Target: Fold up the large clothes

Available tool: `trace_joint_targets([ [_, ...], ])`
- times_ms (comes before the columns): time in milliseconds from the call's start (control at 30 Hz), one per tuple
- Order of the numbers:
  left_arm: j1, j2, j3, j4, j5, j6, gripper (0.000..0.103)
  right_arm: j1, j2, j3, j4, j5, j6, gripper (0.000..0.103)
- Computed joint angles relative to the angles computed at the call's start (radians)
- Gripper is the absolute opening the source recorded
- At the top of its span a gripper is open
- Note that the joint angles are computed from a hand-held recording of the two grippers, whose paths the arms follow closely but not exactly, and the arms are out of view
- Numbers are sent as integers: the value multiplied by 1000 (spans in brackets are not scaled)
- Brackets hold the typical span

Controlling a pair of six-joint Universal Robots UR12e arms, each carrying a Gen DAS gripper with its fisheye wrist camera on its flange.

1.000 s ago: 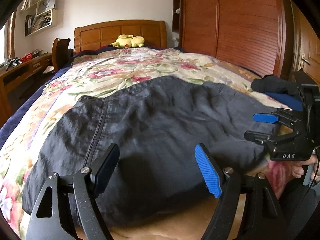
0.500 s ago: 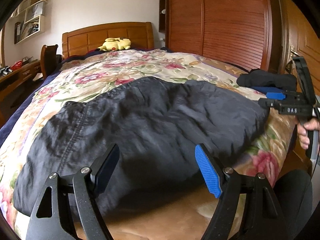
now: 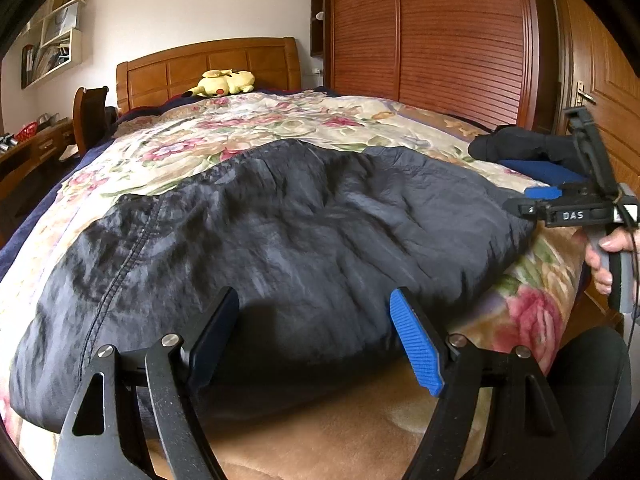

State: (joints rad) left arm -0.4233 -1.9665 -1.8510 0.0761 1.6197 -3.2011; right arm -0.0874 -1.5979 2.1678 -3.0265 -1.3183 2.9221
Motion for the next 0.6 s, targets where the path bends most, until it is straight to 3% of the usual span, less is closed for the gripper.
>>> trace_joint_targets([
  [233, 2, 1, -4, 4, -7, -2, 79, 0, 32, -17, 17, -15, 42, 95],
  [600, 2, 1, -5, 6, -4, -3, 79, -29, 53, -15, 17, 74, 92, 96],
])
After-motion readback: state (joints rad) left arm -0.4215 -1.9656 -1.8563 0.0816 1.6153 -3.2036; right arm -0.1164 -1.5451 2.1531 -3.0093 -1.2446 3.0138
